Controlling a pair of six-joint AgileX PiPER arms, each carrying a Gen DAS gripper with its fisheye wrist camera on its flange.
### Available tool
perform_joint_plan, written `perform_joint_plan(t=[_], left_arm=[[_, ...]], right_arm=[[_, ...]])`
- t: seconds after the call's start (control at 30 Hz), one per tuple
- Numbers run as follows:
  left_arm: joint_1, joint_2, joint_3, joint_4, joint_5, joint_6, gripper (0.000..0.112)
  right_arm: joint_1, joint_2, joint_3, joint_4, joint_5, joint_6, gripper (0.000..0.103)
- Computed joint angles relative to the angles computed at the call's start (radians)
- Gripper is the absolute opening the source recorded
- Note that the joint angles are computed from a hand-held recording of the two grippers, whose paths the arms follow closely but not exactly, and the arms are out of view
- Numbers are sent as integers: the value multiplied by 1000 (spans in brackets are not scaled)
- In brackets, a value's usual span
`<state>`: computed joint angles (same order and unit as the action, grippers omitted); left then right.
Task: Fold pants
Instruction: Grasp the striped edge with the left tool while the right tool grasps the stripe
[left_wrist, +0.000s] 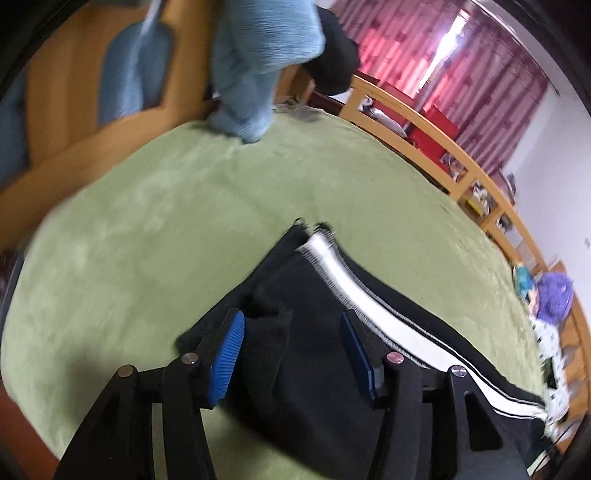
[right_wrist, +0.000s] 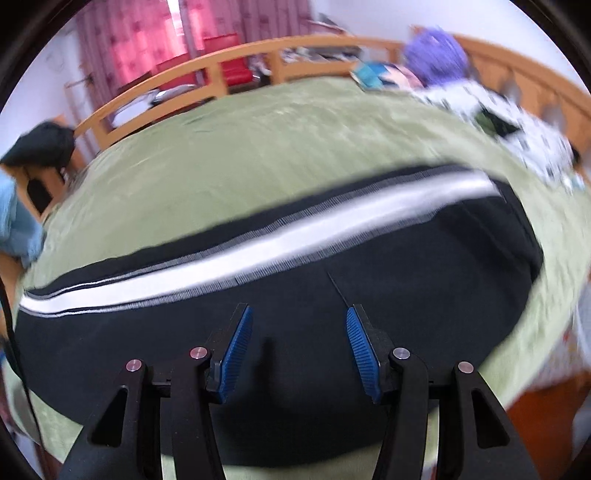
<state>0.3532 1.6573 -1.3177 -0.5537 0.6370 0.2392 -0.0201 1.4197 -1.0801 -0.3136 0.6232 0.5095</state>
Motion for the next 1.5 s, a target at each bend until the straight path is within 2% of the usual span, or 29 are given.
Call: perform_joint_plan(t=[0.13,0.23,0.33,0.43,0.53,0.63,0.73,0.8,0.9,0.93,0.97,1.0,1.03,1.1,1.13,1.2,1.27,1.33,1.37,1.5], left_arm=[[-61,80,-131,9,11,-20,54],[-118,177,-260,128,17,-116,54],[-144,286,-393,195,62,-189,54],[-175,386,-526,321,129,-285,54],[-182,430,-571,345,144,-301,54],[-183,435,-555,346,128,-296,52],[-180,407,-493,362,82,-303,36],[-164,396,-472,343,78,-280,23],[-121,392,-459,220,88,-199,14],[-109,392,-456,187,94,-172,11],[-97,392,-455,149,102,-138,8],[-88,390,-449,113,105,-109,6],[-75,390,-444,57,111,-65,5],[-54,378,-416,-59,106,32,2],[-52,362,-390,-86,75,60,2],[-56,328,-363,-68,24,62,2],[-41,314,-368,-93,22,83,2],[-27,332,-409,-103,53,78,2],[-27,351,-436,-97,74,75,2],[-20,391,-476,-117,151,87,2]], right_arm=[[36,150,-161,42,0,-114,54],[61,243,-253,84,-7,-180,54],[74,327,-334,149,-6,-276,54],[96,396,-409,195,9,-369,54],[107,445,-464,245,-3,-459,54],[94,520,-562,429,61,-666,58],[109,607,-671,448,153,-718,58],[105,650,-729,502,227,-786,58],[118,655,-721,516,235,-847,59],[131,665,-727,481,234,-842,52],[139,674,-737,454,234,-829,30],[147,675,-731,439,225,-820,14],[150,678,-735,431,217,-808,4],[167,667,-722,375,177,-772,4],[177,650,-694,339,142,-752,3],[180,633,-698,320,129,-713,3],[167,633,-752,360,150,-706,3],[168,642,-792,356,151,-689,3],[177,665,-829,327,163,-660,3],[203,861,-1046,249,362,-588,10]])
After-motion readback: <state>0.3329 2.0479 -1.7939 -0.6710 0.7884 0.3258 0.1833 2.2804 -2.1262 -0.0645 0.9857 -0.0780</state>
